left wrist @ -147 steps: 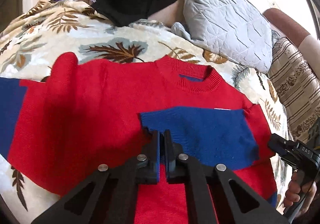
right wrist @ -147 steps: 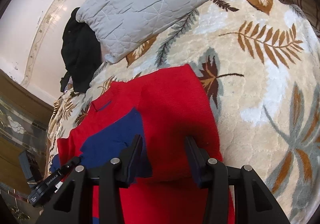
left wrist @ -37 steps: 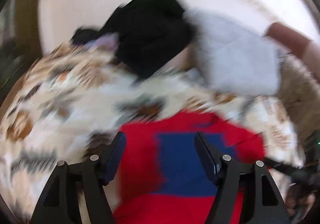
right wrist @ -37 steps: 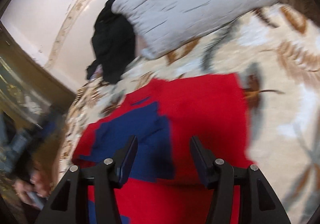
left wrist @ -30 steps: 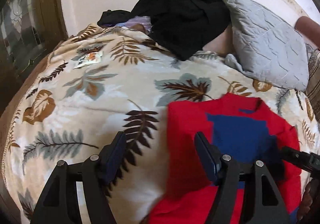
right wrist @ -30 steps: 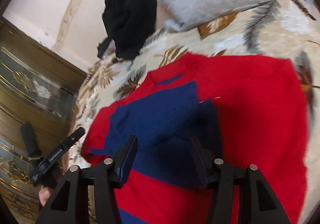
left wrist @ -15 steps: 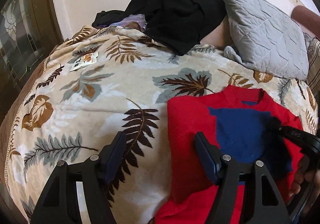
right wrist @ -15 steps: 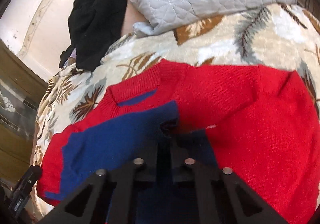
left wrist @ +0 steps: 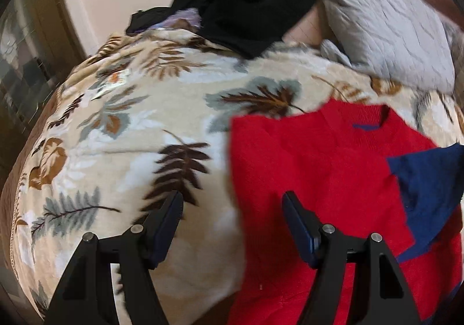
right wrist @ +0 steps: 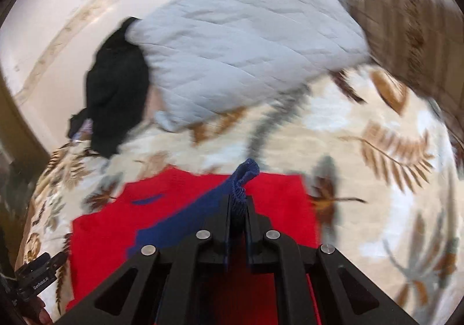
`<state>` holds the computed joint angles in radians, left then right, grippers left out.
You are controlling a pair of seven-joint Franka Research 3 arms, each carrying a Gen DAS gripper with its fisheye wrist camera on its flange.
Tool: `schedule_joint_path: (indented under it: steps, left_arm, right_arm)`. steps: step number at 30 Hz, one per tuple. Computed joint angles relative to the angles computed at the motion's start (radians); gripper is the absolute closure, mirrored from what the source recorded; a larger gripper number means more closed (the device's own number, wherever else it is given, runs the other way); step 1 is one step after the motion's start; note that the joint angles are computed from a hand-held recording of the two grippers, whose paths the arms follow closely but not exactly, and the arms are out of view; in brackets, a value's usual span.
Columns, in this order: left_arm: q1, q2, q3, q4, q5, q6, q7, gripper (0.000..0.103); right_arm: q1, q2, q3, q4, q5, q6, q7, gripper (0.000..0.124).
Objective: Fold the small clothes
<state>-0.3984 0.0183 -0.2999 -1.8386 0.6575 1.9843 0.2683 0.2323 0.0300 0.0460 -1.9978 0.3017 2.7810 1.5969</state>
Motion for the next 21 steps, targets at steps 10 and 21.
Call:
schedule_joint_path:
  steps: [10,21]
  left_arm:
    - [-0.099,0.166,0.011,0.162,0.124,-0.200,0.043,0.030]
    - [-0.131,0.187,0.014,0.216,0.132,-0.159,-0.056,0.025]
  right_arm:
    - [-0.058,0.039,-0.035,0.087,0.000,-0.331,0.007,0.104]
    - [-0.043,-0.096,-0.027,-0.058,0.096,-0.076,-0.189,0.066]
